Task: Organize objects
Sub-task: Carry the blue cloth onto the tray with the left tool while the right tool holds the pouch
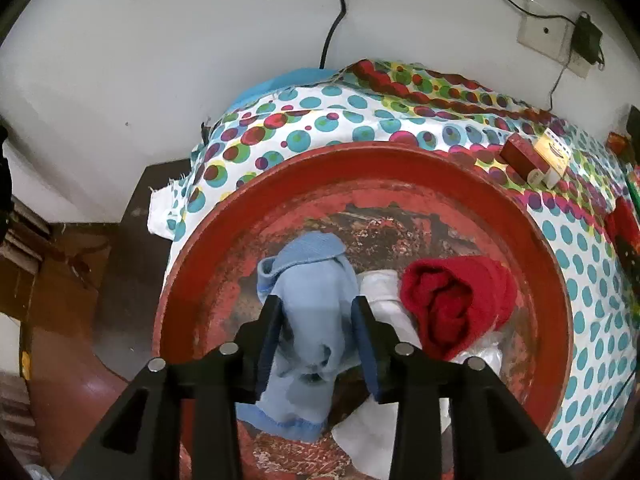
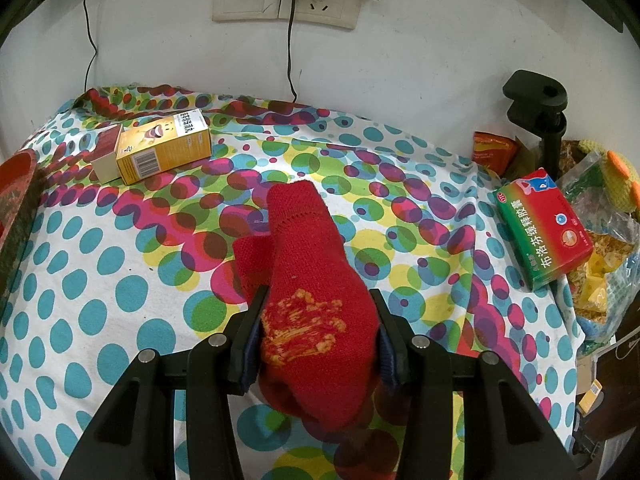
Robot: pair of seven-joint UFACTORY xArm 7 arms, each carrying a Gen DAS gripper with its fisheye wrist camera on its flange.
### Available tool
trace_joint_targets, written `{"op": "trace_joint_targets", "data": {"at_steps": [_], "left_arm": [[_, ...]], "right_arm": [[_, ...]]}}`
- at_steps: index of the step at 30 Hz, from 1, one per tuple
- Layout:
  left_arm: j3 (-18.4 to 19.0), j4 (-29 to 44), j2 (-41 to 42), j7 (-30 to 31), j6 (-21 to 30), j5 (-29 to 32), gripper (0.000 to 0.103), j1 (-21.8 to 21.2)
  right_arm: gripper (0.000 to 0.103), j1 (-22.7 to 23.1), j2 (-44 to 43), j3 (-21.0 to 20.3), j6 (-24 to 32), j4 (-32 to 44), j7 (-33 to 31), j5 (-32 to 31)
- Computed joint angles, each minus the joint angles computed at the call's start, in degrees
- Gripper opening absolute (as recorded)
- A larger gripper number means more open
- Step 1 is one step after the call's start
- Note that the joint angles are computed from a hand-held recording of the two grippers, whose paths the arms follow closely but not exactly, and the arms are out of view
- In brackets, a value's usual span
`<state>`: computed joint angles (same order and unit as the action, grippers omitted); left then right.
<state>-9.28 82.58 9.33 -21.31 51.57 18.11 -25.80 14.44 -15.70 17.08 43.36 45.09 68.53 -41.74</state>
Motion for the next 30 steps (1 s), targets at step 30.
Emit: {"op": "trace_joint_targets", "data": {"at_steps": [30], "left_arm": [[-2.38, -13.16, -10.69, 8.29, -7.16, -4.91, 0.047, 2.53]], "right_arm": [[0.044, 0.65, 0.44, 0.04, 2.09, 0.78, -0.3, -1.08]]}}
